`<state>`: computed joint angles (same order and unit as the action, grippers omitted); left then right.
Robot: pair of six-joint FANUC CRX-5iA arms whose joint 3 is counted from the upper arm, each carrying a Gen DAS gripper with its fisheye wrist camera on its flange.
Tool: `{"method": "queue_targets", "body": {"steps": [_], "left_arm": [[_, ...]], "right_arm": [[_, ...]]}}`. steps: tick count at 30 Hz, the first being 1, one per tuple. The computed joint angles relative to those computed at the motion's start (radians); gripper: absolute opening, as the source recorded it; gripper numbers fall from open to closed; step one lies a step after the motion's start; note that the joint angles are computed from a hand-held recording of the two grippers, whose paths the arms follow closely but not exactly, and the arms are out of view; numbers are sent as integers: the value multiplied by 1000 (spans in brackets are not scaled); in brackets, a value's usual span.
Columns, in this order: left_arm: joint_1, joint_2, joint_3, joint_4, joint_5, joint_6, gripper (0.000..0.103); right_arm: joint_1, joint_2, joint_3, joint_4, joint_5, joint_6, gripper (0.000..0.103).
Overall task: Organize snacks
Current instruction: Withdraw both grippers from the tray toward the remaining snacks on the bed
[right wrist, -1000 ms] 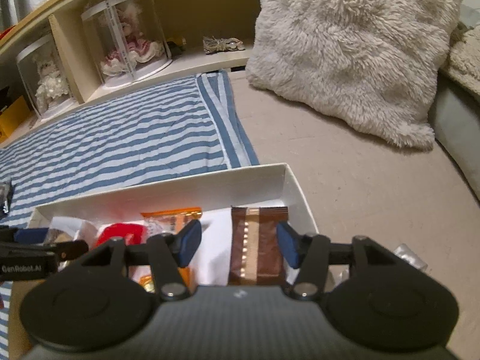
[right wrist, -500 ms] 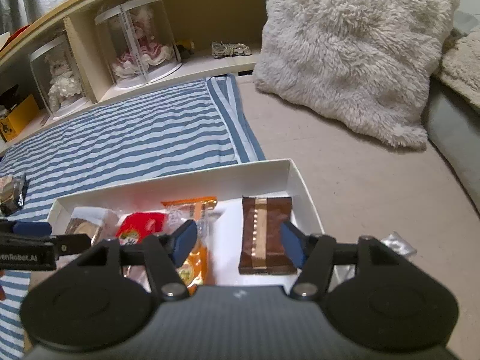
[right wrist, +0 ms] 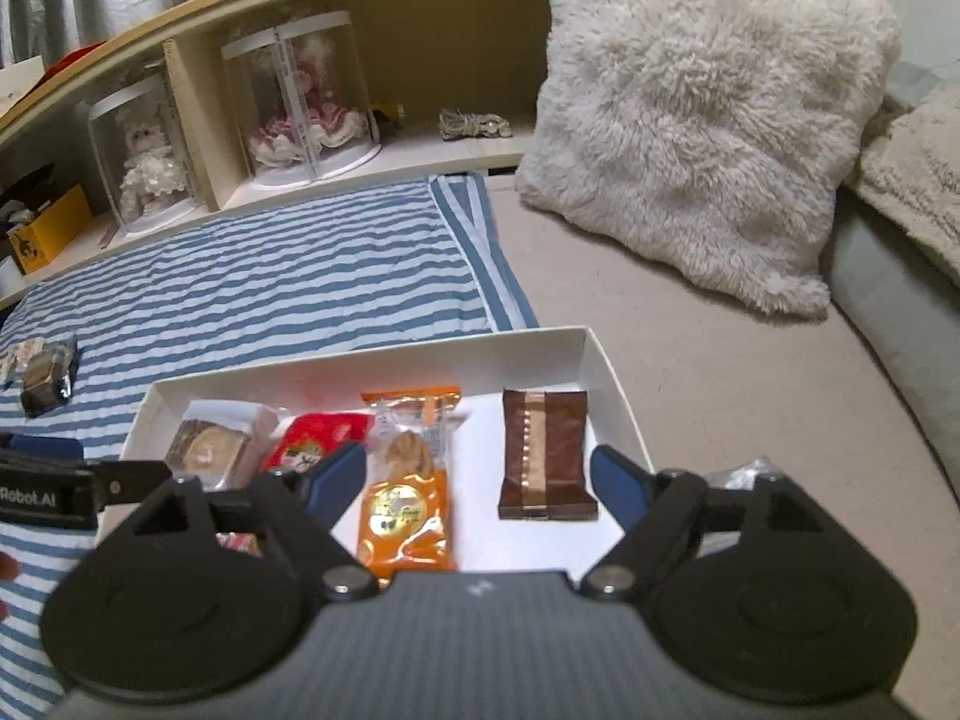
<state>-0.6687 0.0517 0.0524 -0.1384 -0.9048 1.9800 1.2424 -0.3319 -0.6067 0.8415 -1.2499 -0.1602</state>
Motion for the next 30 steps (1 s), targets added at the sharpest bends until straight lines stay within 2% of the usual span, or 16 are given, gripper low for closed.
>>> {"method": "queue_targets", "body": {"steps": [3, 16, 23, 30], "left_arm": [[8, -29, -20, -1, 2, 3, 103], [70, -159, -123, 6, 37, -30, 103], [135, -233, -192, 25, 47, -61, 103], [242, -312, -274, 73, 59, -115, 103]], "right_arm": [[30, 10, 13, 15, -40, -5, 103], [70, 70, 85, 36, -45, 28, 103], [64, 128, 128, 41, -6, 63, 103], [49, 169, 145, 59, 74, 62, 103]]}}
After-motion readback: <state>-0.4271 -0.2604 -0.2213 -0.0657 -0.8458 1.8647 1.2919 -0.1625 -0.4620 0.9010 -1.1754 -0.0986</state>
